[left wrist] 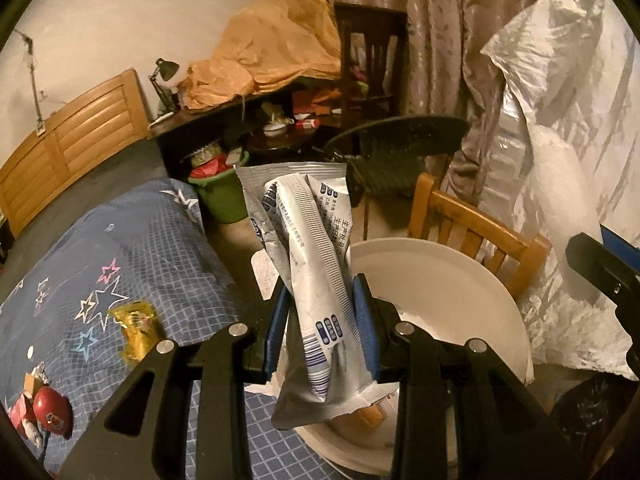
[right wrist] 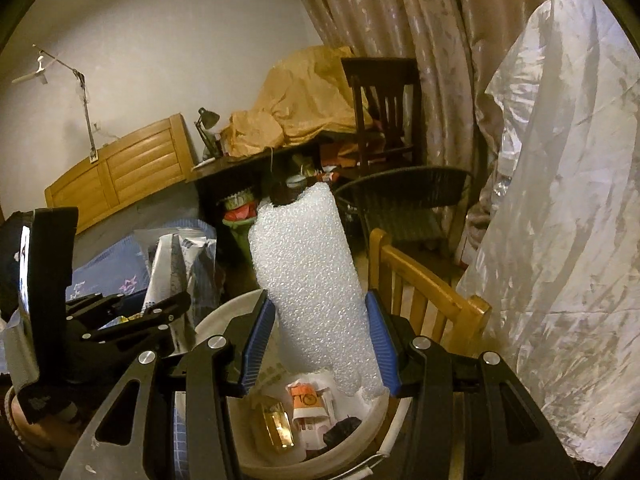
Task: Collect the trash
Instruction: 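Open both tools to drop the sleeve and wipes pack into the bucket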
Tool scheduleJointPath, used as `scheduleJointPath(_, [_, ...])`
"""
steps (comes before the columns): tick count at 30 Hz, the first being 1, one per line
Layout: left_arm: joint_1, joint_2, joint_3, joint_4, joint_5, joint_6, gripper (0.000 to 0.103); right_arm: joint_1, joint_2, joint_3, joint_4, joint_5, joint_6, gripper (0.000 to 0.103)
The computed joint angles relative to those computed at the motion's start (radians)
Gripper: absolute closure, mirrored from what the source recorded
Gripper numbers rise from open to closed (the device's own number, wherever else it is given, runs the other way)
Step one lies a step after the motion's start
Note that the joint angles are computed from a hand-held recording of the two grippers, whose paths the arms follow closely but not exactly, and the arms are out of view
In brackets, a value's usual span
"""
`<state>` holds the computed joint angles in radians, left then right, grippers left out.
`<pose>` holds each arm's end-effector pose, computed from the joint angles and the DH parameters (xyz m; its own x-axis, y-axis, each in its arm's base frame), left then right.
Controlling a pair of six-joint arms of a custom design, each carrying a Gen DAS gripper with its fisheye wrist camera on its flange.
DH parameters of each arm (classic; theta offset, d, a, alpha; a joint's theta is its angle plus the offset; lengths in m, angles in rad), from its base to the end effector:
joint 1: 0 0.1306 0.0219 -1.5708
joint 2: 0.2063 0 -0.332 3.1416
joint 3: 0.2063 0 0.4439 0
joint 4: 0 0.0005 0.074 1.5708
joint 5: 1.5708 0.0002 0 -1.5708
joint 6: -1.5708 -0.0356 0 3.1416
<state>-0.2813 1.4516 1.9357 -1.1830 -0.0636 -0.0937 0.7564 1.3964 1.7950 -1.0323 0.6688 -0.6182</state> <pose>0.5072 -0.1447 0.5973 -0.5938 0.2688 -0.7584 0.2871 0.9513 0.1123 0.3963 0.3429 0.5742 -0.4524 0.1983 -0.8695 0.1070 0.9800 0.1678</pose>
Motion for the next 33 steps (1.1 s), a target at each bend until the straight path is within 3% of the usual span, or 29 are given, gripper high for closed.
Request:
scheduleJointPath(9, [-0.006,0.035,0.019,-0.046,0.012,-0.01,0.071,-0.029,0.011,-0.024,-0.002,-0.1,-0.034,0.055])
scheduleJointPath(33, [-0.016,0.067,0.026,-0.06,-0.005,-0.012,0.07,-0.043,0.067,0.023,0.022,-0.164,-0.014,0.055])
